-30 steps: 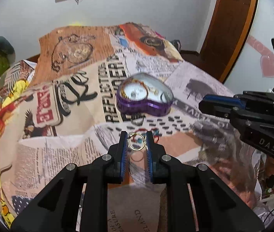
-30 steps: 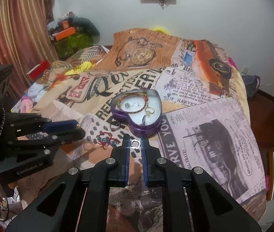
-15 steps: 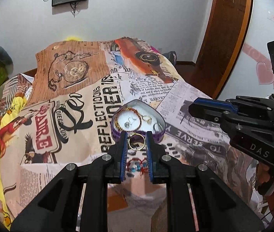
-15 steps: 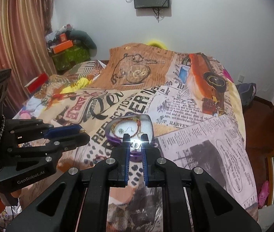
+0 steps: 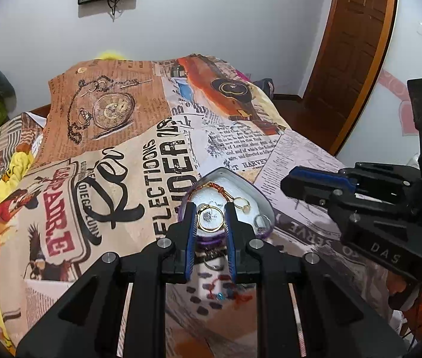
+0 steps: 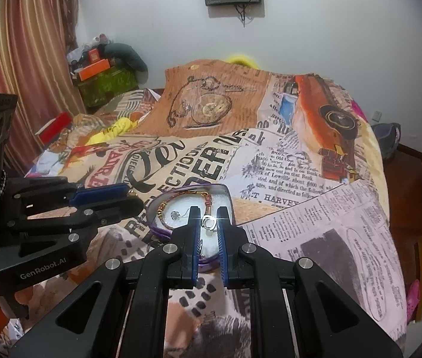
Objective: Organize jewelry
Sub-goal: 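Carry both rings over the purple heart tin and open both tools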
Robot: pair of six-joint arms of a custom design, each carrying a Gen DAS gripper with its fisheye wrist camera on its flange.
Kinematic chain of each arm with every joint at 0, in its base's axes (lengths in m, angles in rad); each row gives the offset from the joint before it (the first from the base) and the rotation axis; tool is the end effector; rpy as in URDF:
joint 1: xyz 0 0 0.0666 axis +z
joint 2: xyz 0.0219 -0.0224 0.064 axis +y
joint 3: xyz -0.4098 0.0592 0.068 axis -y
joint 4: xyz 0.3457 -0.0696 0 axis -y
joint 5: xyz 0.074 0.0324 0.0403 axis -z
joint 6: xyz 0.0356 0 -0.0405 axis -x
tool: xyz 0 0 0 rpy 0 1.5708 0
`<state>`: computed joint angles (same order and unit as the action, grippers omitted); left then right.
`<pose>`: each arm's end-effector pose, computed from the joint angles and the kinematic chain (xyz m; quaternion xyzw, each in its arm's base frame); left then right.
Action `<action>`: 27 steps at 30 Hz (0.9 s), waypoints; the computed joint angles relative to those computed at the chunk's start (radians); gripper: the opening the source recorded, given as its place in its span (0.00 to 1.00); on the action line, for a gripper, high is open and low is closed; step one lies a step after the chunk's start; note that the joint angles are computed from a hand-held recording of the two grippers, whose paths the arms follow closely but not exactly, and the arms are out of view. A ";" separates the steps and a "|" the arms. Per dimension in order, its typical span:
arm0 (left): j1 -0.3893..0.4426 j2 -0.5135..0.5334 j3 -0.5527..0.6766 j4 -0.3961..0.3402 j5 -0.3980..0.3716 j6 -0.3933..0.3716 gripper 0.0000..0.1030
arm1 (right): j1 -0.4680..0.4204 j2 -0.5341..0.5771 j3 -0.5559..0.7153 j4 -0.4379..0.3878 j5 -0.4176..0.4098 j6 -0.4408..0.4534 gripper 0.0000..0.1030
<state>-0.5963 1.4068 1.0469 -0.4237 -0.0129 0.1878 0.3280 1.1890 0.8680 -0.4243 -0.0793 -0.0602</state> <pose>0.3501 -0.2376 0.3468 0.1849 0.9048 -0.1410 0.3567 0.3217 0.1120 0.3528 -0.1380 0.9050 0.1129 0.3863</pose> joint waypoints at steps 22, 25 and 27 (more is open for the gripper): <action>0.031 0.094 0.041 -0.011 0.069 -0.033 0.16 | -0.001 0.120 0.038 -0.006 -0.049 0.055 0.09; 0.033 0.092 0.044 -0.017 0.062 -0.015 0.16 | -0.002 0.116 0.039 -0.014 -0.055 0.057 0.09; 0.038 0.087 0.043 -0.015 0.064 -0.007 0.16 | -0.006 0.117 0.043 -0.022 -0.063 0.054 0.09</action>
